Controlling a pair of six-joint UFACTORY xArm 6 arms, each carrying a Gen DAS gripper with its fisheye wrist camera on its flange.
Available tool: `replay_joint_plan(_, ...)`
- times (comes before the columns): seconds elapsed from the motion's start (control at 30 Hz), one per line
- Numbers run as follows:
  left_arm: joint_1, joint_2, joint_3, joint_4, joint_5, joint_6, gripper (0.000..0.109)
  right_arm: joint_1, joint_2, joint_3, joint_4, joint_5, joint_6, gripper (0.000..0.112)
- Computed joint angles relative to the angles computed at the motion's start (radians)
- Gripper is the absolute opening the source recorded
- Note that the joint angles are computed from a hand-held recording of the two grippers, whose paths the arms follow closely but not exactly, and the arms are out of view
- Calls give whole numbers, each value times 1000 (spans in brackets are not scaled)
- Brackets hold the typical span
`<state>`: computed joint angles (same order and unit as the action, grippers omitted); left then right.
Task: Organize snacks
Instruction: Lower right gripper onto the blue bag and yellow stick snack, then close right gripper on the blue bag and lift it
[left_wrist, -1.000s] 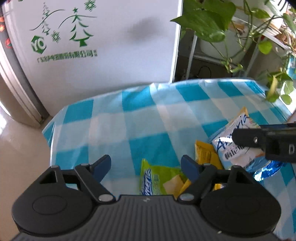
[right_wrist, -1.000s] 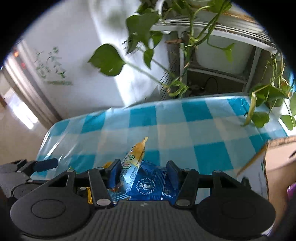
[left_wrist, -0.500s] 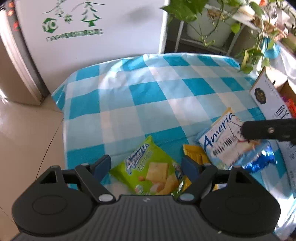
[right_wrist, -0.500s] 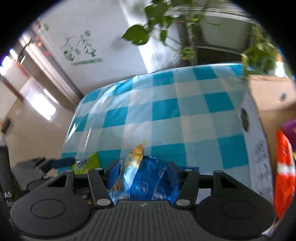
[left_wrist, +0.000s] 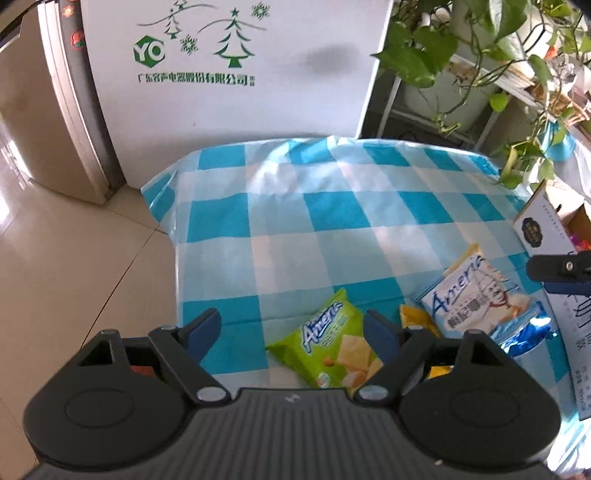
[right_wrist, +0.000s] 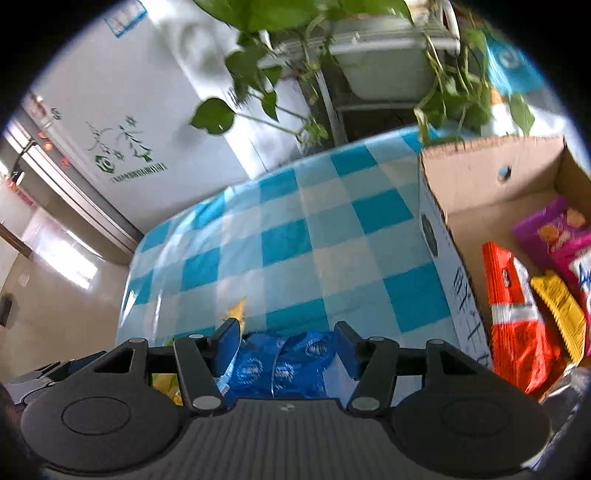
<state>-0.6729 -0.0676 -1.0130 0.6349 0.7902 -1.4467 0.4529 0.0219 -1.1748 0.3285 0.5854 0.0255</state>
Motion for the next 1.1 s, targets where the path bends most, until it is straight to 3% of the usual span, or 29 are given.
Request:
replay_joint_plan(0.1, -1, 3, 2, -22, 4, 6, 84, 4, 11, -5, -70, 26, 51, 63)
replay_joint_plan(0.23, 5, 2, 15, -27, -29, 0, 84, 12, 21, -8, -42, 55, 30, 65)
replay_joint_plan(0.33, 8, 9, 14, -40, -37, 9, 84, 23, 34, -14, -24, 62, 20, 75)
replay_joint_plan(0.47, 10, 22, 15, -59, -50, 8, 85, 37, 51, -26, -8, 87, -1, 80)
replay_joint_plan(0.73, 14, 38, 12, -50, -116, 8, 86, 42, 50, -25, -163, 100, 117, 75)
replay_joint_plan(1.0, 4, 74, -34, -26, -58, -62, 89, 27, 33, -3, -243, 83, 175, 73)
replay_joint_plan(1.1, -7, 111, -86, -23, 20, -61, 92, 27, 30, -1, -248, 84, 168, 73)
